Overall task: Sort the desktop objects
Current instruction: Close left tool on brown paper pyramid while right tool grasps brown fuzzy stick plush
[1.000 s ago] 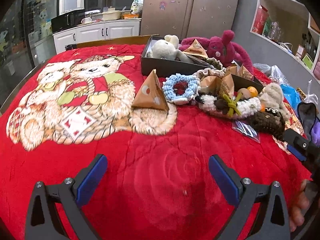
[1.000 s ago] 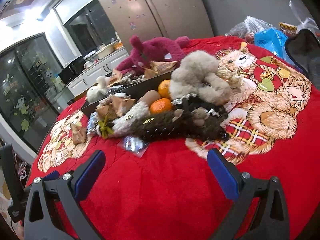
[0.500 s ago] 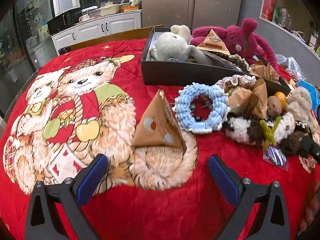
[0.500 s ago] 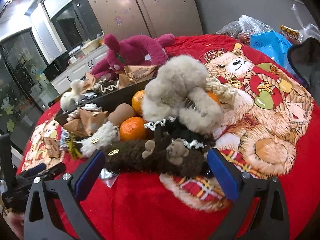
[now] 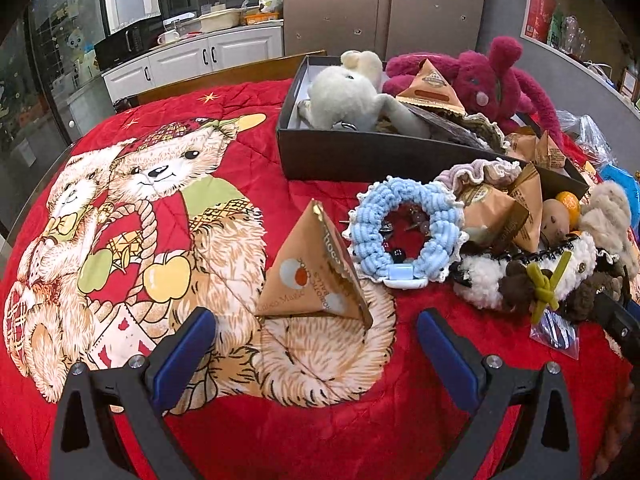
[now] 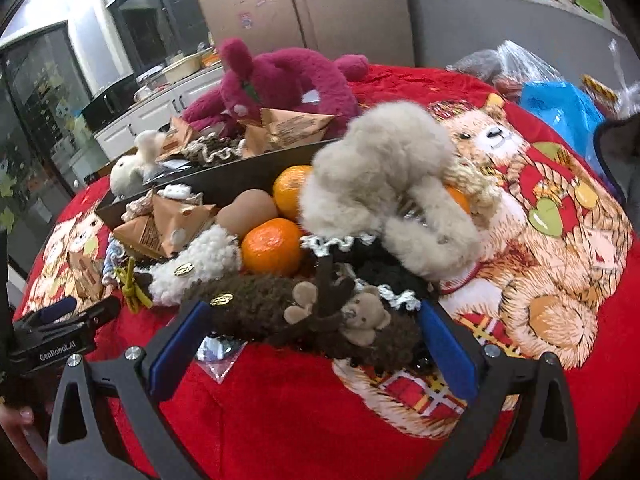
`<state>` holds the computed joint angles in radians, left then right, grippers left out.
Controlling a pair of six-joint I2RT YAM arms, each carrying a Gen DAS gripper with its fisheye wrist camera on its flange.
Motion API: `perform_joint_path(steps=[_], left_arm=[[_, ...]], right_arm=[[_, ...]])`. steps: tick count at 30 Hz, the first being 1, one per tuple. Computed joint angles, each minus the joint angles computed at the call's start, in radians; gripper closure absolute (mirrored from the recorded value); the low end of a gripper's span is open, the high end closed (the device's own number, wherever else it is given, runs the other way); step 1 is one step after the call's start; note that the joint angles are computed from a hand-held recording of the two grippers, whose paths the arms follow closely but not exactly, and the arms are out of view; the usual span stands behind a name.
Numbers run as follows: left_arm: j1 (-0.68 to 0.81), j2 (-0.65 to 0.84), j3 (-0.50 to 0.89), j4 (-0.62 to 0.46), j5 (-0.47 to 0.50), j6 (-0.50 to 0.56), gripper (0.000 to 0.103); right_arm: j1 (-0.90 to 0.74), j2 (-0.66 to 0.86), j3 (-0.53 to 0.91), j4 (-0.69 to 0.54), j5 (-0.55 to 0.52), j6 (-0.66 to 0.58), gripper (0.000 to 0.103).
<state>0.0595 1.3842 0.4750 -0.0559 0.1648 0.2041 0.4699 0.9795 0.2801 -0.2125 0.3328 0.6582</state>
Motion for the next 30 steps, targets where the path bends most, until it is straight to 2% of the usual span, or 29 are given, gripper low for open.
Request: perform_joint_path(steps=[7, 14, 17, 20, 22, 23, 24, 25, 30], left_arm=[[-0.002, 0.005, 0.000, 0.005, -0.001, -0.002, 0.000], [0.001, 0.003, -0.004, 0.007, 0.006, 0.002, 0.000], [0.002, -0.001, -0.005, 0.006, 0.012, -0.001, 0.001], [0.002, -0.049, -0.041, 0.020, 0.023, 0.010, 0.018], [-0.004, -0.079, -0.058, 0.015, 0.035, 0.028, 0.031], [-0.006, -0.084, -0.061, 0.015, 0.037, 0.031, 0.033], [-0.005, -0.085, -0.060, 0.015, 0.041, 0.034, 0.039], [-0.001, -0.088, -0.061, 0.015, 0.050, 0.036, 0.047], [0.032, -0.087, -0.060, 0.020, 0.082, 0.035, 0.071]], right_arm=[[0.050, 0.139, 0.063, 0.003, 0.027, -0.026, 0.000], [-0.014, 0.135, 0.044, 0.051, -0.043, -0.043, 0.000], [-0.010, 0.122, 0.037, 0.051, -0.037, -0.038, 0.006], [0.013, 0.104, 0.034, 0.037, -0.021, -0.027, 0.009], [0.038, 0.087, 0.035, 0.007, 0.004, -0.008, 0.023], [0.046, 0.071, 0.031, -0.004, 0.010, 0.003, 0.031], [0.047, 0.057, 0.027, -0.014, 0.007, 0.005, 0.035], [0.047, 0.041, 0.020, -0.016, 0.000, -0.003, 0.035], [0.062, 0.008, 0.010, -0.036, 0.006, -0.005, 0.036]])
